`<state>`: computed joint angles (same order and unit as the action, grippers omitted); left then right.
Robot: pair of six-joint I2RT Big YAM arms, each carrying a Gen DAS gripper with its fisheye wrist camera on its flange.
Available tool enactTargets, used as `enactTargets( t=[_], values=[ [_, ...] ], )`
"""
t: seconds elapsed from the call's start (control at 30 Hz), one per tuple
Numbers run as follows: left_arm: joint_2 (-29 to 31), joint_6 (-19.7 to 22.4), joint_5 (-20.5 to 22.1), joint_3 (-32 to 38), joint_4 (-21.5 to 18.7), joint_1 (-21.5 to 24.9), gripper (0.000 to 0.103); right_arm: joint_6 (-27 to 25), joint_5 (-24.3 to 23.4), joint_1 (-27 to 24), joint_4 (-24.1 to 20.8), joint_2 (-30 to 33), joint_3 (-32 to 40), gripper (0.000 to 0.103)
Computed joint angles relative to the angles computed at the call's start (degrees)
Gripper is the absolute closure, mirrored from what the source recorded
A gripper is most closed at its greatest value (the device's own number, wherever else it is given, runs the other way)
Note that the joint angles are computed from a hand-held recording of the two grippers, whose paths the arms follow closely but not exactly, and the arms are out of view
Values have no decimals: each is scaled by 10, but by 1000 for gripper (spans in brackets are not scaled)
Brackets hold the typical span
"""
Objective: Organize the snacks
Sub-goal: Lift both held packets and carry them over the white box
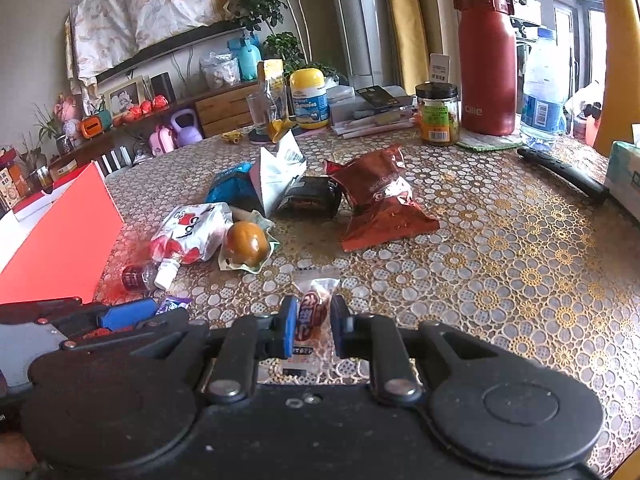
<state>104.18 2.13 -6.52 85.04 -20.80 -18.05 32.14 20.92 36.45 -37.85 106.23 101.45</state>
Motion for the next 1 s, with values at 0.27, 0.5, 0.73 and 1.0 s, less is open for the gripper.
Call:
enactTargets(
  t=[0.27,0.5,0.73,1.0],
  values=[
    [-8,-18,20,-10,4,1,83,-1,1,0,2,-1,0,86],
    [-30,-21,20,-20,21,-2,84,-4,2,2,7,-5,-3,86],
    [-65,-31,11,-31,38,-3,84,-13,12,9,14,-16,-3,86],
    [-111,-38,-5,-53,54,3,84,-25,34,22,19,-26,5,86]
  ],
)
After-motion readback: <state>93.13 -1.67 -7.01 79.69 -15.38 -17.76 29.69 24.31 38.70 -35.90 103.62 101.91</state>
